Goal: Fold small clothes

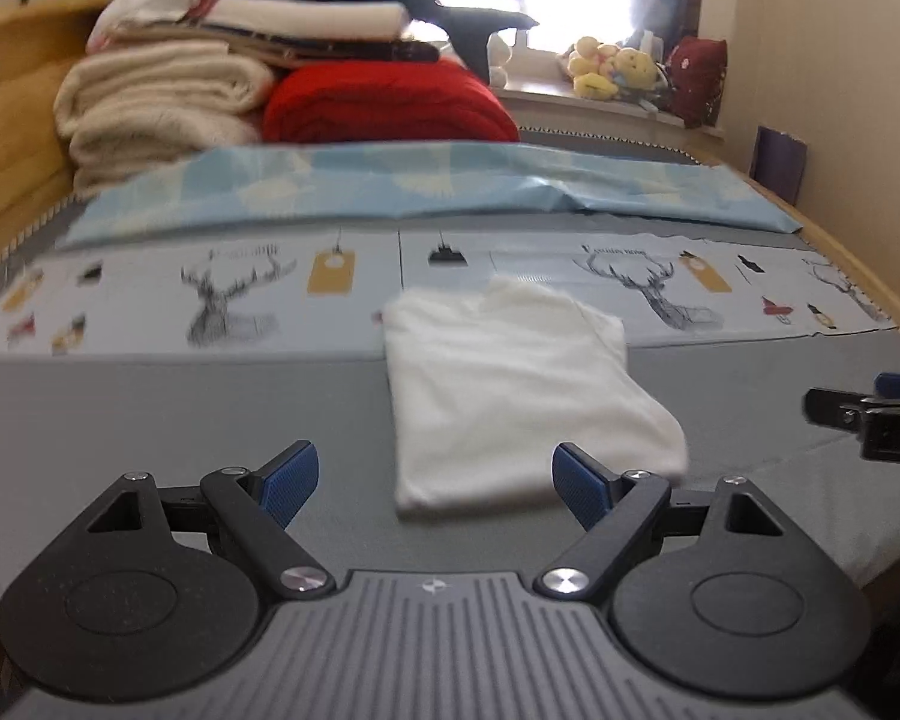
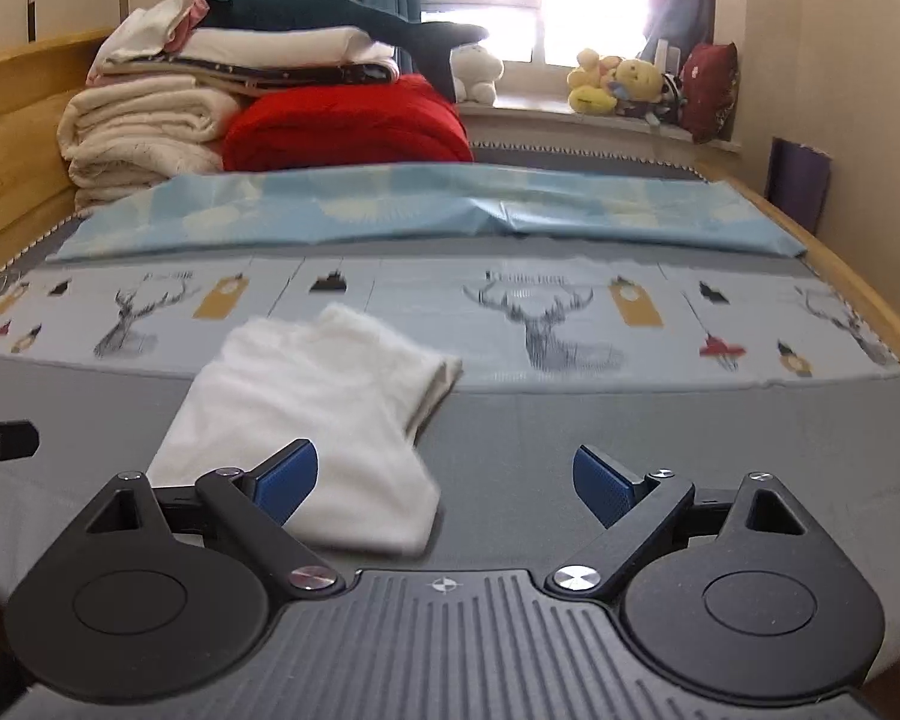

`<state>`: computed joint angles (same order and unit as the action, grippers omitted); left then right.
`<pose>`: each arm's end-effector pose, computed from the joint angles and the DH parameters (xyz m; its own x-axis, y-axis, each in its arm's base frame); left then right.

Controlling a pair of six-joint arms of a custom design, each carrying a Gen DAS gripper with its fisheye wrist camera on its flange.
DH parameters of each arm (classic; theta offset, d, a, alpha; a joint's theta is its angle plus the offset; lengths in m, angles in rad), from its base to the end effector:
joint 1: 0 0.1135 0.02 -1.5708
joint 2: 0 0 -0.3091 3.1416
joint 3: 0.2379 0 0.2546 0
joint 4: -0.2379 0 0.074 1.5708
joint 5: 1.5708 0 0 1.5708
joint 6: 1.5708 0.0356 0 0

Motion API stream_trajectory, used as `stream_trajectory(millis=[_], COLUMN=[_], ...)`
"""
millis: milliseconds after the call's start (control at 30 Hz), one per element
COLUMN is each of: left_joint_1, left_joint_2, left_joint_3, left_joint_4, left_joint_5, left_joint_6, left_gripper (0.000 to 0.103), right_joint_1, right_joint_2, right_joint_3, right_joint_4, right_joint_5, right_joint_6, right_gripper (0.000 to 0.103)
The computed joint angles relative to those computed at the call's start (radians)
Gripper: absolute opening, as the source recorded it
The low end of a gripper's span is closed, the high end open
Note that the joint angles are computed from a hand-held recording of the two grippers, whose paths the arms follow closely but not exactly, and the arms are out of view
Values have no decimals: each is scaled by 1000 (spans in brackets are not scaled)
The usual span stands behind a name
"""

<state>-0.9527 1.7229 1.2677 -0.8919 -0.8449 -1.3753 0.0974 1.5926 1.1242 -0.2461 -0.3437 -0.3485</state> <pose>0.2170 -0.2593 0.2689 -0.5461 -0.3556 -0.7585 -0.4679 0.8805 -0.0759 0.3530 0.0465 0.2939 -0.4952 -0.3714 -0.7854 -0.5469 0.8357 -0.0504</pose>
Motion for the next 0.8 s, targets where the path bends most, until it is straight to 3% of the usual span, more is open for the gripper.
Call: stream_trajectory(millis=[100, 267, 800], left_joint_1=[9, 25, 59], left_joint_2=[36, 30, 27], left_joint_3=[18, -21, -53], left_joint_4=[-21, 25, 66], left_joint_5=[98, 91, 118], left_joint_6=[-22, -8, -6], left_gripper=[89, 89, 89], right_joint_1=[2, 43, 108], right_joint_2=[-47, -78, -38], right_joint_3=[-58, -111, -99], right_joint_4=[-28, 0, -6], right_joint_5=[-5, 39, 90], right_joint_6=[-8, -54, -21], right_gripper=[93, 93, 93])
